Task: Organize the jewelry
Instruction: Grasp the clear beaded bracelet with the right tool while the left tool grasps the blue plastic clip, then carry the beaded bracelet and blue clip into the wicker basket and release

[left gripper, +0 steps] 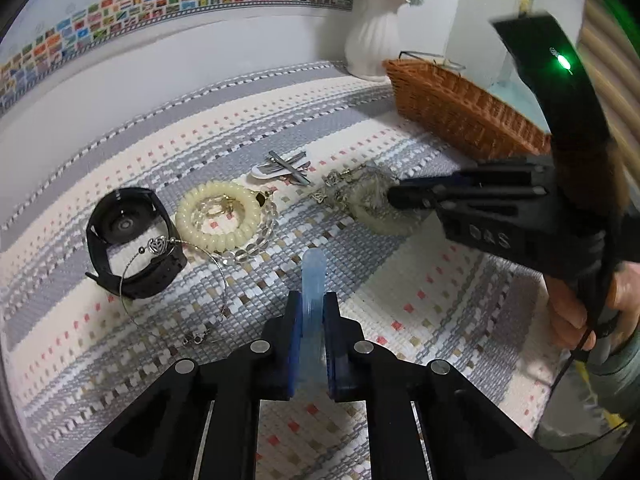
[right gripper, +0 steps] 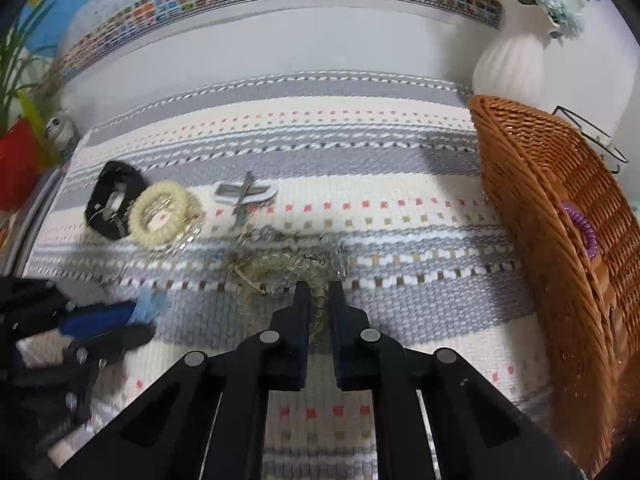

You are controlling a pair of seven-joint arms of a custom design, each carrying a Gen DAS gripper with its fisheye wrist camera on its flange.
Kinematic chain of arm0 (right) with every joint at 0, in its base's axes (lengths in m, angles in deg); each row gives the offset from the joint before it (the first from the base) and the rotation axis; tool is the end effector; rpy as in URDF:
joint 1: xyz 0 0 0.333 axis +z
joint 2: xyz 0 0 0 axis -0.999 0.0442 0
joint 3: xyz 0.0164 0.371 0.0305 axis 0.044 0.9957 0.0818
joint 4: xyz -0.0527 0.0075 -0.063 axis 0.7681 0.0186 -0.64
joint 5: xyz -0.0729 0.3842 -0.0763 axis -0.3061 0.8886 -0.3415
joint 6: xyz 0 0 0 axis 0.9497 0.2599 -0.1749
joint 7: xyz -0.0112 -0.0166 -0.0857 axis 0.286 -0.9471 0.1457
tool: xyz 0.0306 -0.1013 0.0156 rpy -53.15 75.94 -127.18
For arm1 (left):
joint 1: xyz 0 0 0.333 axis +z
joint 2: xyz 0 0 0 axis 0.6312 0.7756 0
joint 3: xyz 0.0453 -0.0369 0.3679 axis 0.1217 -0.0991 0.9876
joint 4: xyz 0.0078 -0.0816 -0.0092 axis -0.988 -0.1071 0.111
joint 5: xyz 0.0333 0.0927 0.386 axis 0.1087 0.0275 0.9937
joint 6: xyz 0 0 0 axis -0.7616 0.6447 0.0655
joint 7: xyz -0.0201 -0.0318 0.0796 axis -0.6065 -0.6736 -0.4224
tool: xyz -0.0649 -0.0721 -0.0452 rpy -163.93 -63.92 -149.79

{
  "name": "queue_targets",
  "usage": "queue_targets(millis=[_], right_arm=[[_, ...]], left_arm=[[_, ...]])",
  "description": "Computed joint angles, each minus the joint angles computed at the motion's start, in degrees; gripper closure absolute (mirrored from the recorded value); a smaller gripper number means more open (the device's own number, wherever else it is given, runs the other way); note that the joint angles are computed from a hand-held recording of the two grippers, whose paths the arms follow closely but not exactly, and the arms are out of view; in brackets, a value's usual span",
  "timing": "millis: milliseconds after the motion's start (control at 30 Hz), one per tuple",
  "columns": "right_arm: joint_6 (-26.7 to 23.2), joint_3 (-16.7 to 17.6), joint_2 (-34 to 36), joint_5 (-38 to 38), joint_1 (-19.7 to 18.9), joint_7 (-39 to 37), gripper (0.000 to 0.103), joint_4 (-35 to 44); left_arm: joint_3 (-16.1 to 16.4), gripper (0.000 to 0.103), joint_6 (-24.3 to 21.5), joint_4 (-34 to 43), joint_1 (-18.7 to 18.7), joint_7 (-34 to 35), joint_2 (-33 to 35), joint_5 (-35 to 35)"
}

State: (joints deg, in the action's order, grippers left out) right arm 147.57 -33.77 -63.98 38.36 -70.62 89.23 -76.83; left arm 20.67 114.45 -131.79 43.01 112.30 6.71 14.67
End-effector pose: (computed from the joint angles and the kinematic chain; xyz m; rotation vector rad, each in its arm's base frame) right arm 0.6400 0.2582 0.4081 -2.1615 1.5492 -0.2742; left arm 0.5956 -0.1638 0.3850 -1.5625 2.2831 -0.8641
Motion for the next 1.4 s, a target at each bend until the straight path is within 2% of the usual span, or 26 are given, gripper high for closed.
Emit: queue_targets(millis=[100, 267, 433, 667, 767, 900, 1067, 1233, 1400], right_arm=[[-2.03, 3.2, -0.8, 4.71, -3.09, -5.2, 0.093, -0.49], [-7.04, 3.28, -2.97, 8.52, -4.02, -10.46, 0.093, -1.54], [-10.74, 2.07, -6.59, 9.79, -3.81, -15.19, 0.093, -4.41], [-8.0, 0.84, -10.66, 13.39, -3.59, -18.7, 0.093, -8.63], [-7.26, 0.5, -12.08, 15.75, -3.99, -20.19, 0.093, -9.41], [-6.08, -0.18, -14.05, 18.77, -4.69, -22.34, 0.093, -10.1], [-4.07, -1.66, -16.73, 23.23, -5.92, -25.27, 0.093, -11.57], [-2.34, -3.59, -18.11, 26.78, -7.53, -26.63, 0.093, -12.18], [0.58, -5.34, -17.95, 30.09, -9.82, -26.47, 0.093, -11.36]], left_arm=[[-3.17, 0.093, -0.41, 0.09, 3.03, 3.32, -0.02, -4.22], [-6.69, 0.093, -2.14, 0.35, 6.53, 11.79, -0.8, -14.48], [-4.64, 0.093, -3.06, 0.65, 4.29, 15.61, -1.4, -18.89], [-3.35, 0.093, -6.75, 1.79, 3.18, 24.22, -2.48, -28.55], [-3.06, 0.093, -10.17, 2.02, 3.62, 29.73, -3.91, -35.15], [-1.16, 0.093, -12.73, 2.63, 1.99, 32.46, -5.34, -39.26], [1.8, 0.093, -13.35, 4.69, -2.48, 30.4, -5.49, -37.44], [5.32, 0.093, -11.86, 8.44, -8.9, 23.52, -3.93, -28.53], [5.71, 0.093, -11.13, 15.01, -12.15, 16.28, -0.31, -20.04]])
